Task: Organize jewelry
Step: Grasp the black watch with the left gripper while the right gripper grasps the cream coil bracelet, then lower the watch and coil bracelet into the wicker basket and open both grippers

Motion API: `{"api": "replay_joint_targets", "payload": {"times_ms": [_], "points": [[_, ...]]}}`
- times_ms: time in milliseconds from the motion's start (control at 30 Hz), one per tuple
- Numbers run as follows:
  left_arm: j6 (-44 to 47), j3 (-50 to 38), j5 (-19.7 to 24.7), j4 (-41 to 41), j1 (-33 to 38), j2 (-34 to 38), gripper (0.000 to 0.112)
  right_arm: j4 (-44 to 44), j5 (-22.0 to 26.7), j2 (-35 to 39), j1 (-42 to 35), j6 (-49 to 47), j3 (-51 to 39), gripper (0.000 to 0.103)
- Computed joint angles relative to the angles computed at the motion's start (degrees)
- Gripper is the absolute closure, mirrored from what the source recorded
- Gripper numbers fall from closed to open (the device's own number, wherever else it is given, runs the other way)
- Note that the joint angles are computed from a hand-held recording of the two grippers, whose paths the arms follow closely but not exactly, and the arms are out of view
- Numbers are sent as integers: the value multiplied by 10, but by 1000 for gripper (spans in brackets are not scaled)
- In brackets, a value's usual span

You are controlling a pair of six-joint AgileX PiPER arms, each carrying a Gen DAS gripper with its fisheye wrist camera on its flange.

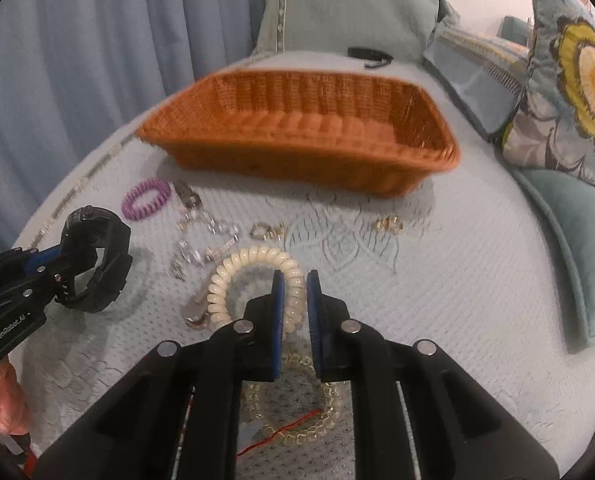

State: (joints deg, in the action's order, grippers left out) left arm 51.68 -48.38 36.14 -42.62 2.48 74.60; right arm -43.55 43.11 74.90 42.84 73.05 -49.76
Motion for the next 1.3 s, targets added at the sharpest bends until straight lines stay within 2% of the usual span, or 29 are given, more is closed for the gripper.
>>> {"api": "replay_joint_targets", "payload": {"times_ms": [167,333,467,567,700,767,900,1033,1167,1200,1300], "points": [[-39,-67,12,15,-19,-3,97,-28,33,-17,-7,-22,-54,94],[-128,-203,7,67,-74,71,97,-16,33,36,-80,-116,-164,94],[-210,-322,6,137,-124,155,97,53,3,104,-164,-212,-252,94],[-268,-414,22,188,-149,231,97,129,-4,165,-216,-285,-312,94],[-328,-526,69,238,-169,332,97,218,2,230,-263,-351,-359,94],[-341,-554,82,254,-173,362,97,248,7,255,-279,-374,-372,94],[-354,-574,95,284,-183,393,97,264,22,282,-286,-386,-378,94],[-349,-576,108,282,-180,404,97,272,14,280,-288,-385,-364,94],[-327,-560,104,259,-175,389,87,284,12,276,-295,-393,-357,93],[-322,-554,105,259,-174,381,79,280,14,272,-293,-387,-352,92],[-301,-516,94,242,-172,349,77,289,6,253,-293,-393,-333,92]]}}
